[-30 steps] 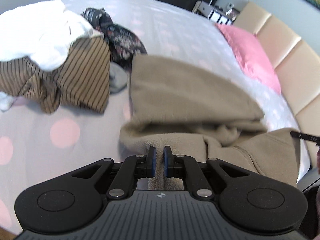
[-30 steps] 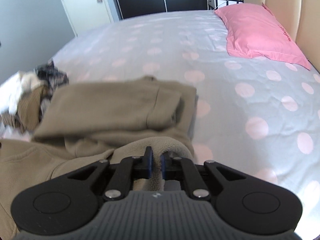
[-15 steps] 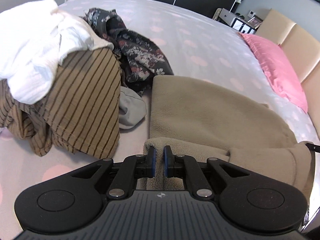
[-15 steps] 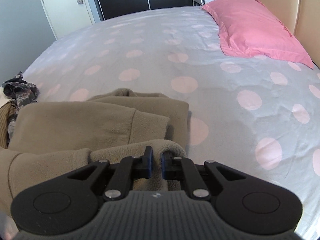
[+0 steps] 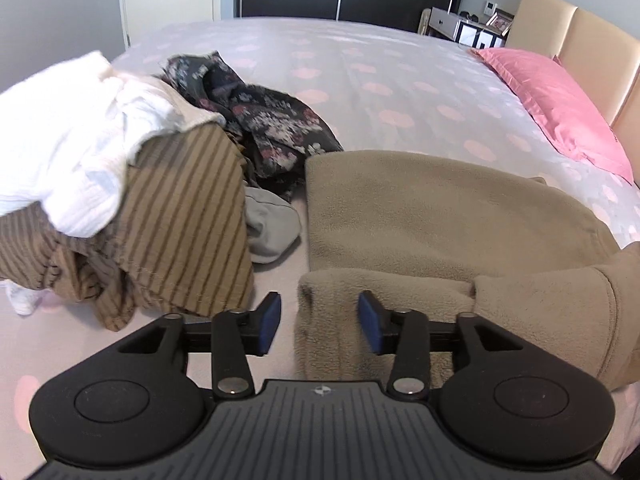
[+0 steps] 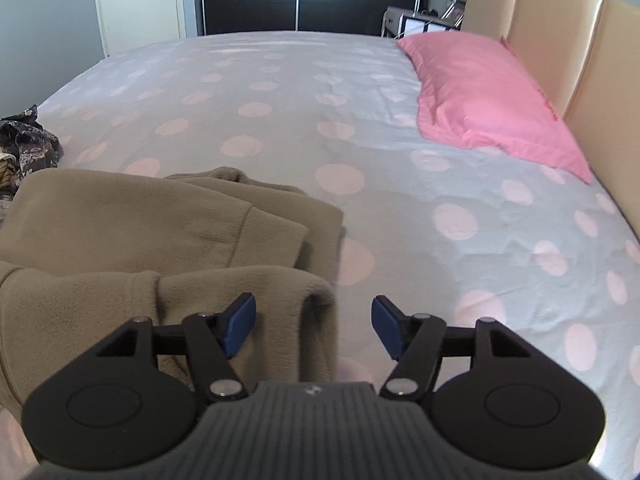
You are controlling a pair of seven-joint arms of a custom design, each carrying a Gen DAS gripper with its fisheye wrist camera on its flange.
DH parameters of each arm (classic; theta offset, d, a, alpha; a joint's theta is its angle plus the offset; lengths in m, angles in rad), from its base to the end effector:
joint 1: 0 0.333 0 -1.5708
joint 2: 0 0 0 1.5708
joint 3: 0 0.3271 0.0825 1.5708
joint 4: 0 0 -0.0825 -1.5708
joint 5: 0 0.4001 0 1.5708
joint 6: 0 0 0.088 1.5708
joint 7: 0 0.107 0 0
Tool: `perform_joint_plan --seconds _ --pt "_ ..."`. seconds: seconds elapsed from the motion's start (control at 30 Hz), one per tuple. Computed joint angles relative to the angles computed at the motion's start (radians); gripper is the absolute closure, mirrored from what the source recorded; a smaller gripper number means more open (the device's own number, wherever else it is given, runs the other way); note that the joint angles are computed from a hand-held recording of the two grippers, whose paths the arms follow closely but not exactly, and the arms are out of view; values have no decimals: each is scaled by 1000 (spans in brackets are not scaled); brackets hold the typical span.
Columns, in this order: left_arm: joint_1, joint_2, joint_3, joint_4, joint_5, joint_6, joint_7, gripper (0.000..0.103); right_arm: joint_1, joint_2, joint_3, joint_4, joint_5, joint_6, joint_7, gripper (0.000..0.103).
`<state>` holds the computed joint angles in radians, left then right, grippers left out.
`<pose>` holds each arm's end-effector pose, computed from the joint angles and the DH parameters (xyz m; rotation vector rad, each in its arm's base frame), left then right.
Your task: Fold clothes
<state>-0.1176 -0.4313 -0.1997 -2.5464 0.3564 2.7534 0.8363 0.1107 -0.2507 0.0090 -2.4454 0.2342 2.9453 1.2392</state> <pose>0.4291 -0.1609 0.4871 -1.9413 1.7212 -0.6832 0.5061 0.0458 0.4839 -1.9629 1.5404 -0.6558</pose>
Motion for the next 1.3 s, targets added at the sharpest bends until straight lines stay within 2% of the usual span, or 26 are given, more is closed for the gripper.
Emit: perform_joint_plan --seconds 0.1,0.17,0.23,0.3,0.4,0.53,0.73,0.83,0.93,0.97,1.0,1.03,1.07,1.1,1.17,1.3 --pt "34 -66 -49 -35 71 0 -46 61 65 -61 -59 -65 80 52 -100 36" --pt "45 -117 -73 -62 119 9 -67 55 125 -110 -109 -108 134 70 -194 36" --pt "6 -155 -51 -89 119 17 -30 50 186 -157 -163 -142 192 50 -289 36" --pt "-47 -182 -11 -117 83 20 21 50 222 -198 -198 -168 240 8 -366 36" --pt "-133 -208 51 -154 -5 2 112 47 191 -234 -180 -206 253 -48 -423 34" --pt "-195 -202 84 -179 -101 -44 216 47 127 -244 -141 -241 233 -115 -452 33" --pt "-205 -120 77 -165 -181 -74 300 47 76 -209 -117 -234 228 -226 -462 33" --pt "-217 -72 86 -156 -223 -76 352 47 87 -173 -131 -214 265 -264 -508 33" --pt "-206 -12 69 -135 -226 -74 393 48 105 -134 -142 -202 330 -267 -575 34" --pt "-204 3 65 -131 -226 -69 410 50 106 -126 -144 -198 350 -271 -595 44" --pt "-205 8 62 -131 -226 -66 428 52 100 -123 -141 -194 358 -284 -605 58" --pt "-206 12 59 -132 -226 -62 446 59 94 -120 -139 -190 364 -297 -614 61" --pt "-211 13 62 -133 -233 -62 468 69 88 -122 -139 -187 373 -314 -626 68" --pt "-227 2 78 -136 -259 -66 498 75 84 -135 -145 -186 386 -340 -641 75" --pt "-256 -35 110 -148 -322 -81 552 84 74 -161 -155 -180 409 -394 -669 82" --pt "-302 -164 157 -172 -412 -145 671 89 46 -231 -185 -155 451 -529 -723 86"
